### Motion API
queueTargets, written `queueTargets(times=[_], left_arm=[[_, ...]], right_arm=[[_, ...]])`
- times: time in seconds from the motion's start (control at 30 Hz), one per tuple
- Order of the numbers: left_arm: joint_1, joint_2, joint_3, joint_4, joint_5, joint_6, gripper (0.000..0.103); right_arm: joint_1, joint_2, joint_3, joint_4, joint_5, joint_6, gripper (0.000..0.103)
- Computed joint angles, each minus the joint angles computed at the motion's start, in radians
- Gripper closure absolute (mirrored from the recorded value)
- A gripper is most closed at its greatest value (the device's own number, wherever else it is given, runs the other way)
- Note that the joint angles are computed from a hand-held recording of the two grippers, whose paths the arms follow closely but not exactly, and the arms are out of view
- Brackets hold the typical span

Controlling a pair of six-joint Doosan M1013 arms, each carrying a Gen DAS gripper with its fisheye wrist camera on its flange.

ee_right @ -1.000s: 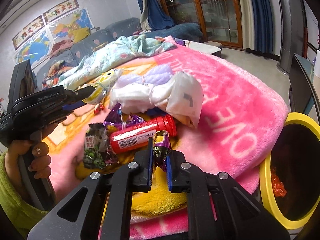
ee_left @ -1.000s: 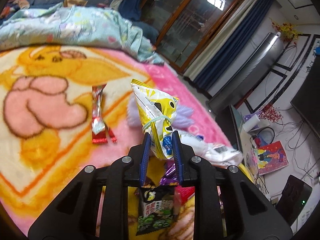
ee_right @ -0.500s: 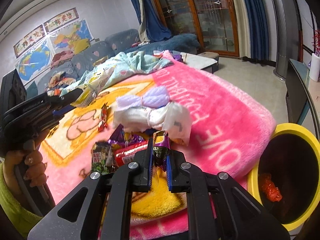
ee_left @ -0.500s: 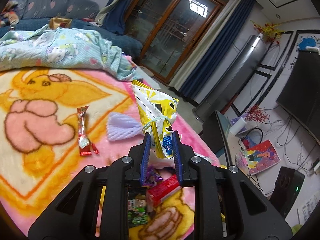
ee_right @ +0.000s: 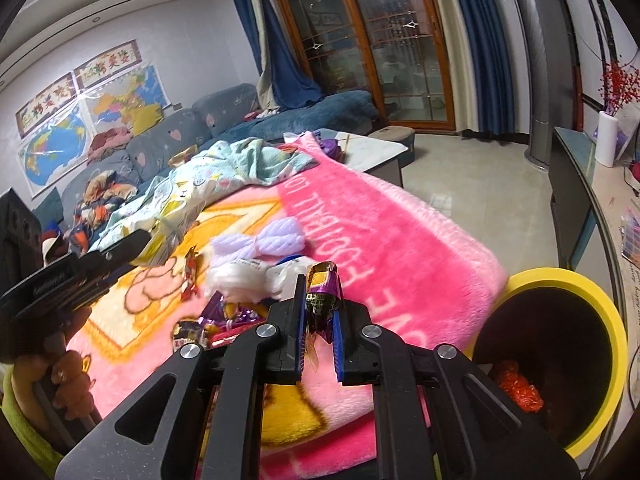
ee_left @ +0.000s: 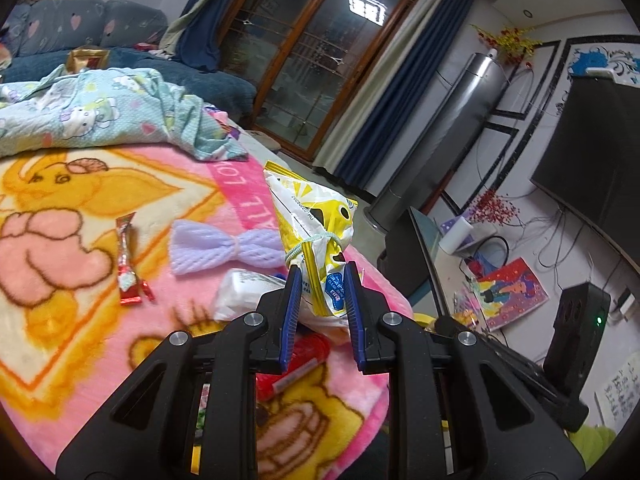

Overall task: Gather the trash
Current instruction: 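Carry the chip bag and candy wrapper over the bin and open both tools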

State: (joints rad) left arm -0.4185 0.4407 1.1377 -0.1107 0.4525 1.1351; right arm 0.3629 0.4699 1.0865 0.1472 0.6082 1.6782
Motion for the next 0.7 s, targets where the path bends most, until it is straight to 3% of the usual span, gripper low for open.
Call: queueTargets(times=[0.7], left_arm=[[-0.042, 0.029, -0.050, -0.120, 0.039, 0.198, 0.087]], right_arm=[[-0.042, -0.031, 0.027, -0.086, -0.039, 0.123, 0.092]])
